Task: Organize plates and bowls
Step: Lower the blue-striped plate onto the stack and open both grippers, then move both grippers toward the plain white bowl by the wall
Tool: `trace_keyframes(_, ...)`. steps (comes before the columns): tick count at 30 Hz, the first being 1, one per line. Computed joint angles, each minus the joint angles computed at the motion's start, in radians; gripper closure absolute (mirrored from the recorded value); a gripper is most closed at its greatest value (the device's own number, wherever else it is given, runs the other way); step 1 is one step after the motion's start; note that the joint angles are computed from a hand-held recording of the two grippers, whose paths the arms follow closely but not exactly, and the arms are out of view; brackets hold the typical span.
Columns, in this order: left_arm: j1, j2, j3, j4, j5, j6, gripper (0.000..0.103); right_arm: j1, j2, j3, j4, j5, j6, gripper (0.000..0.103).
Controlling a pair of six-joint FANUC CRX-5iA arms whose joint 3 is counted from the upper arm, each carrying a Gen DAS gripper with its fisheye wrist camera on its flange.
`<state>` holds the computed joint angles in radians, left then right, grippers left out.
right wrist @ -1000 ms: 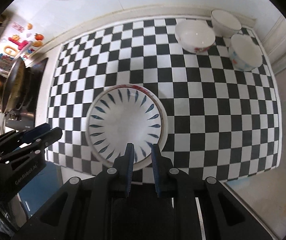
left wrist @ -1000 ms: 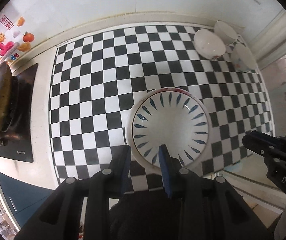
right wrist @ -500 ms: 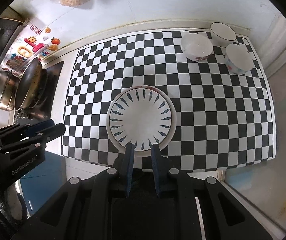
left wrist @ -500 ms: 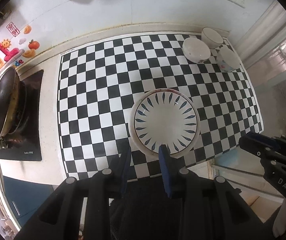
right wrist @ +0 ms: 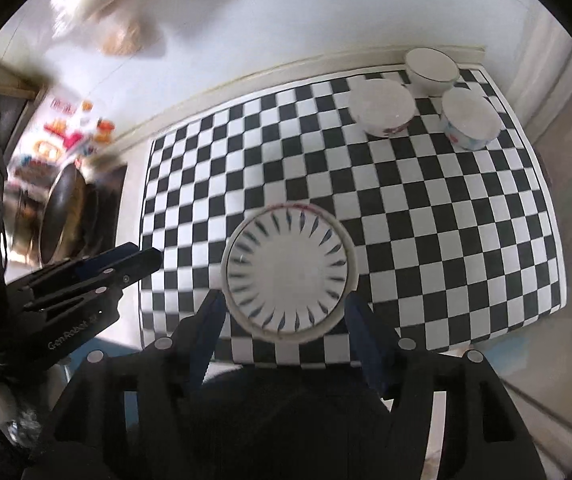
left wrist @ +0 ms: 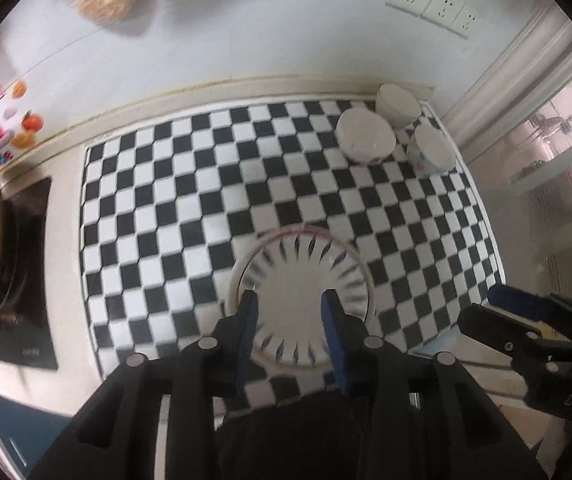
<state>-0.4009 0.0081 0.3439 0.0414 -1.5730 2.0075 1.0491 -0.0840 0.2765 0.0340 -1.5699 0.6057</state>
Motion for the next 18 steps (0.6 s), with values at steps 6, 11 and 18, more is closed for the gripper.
trace_keyframes(6, 0.034, 0.115, 0.052, 0.046, 0.107, 0.01, 0.069, -0.164, 0.003, -0.043, -0.032, 0.102, 0.017, 0.038)
trace_keyframes(11, 0.05, 0.304, 0.217, 0.049, 0.083, 0.039, 0.069, -0.39, 0.105, -0.008, -0.152, 0.169, 0.147, 0.038)
trace_keyframes(18, 0.086, 0.624, 0.494, 0.196, 0.017, 0.062, 0.069, -0.608, 0.397, 0.198, -0.322, 0.122, 0.341, 0.043)
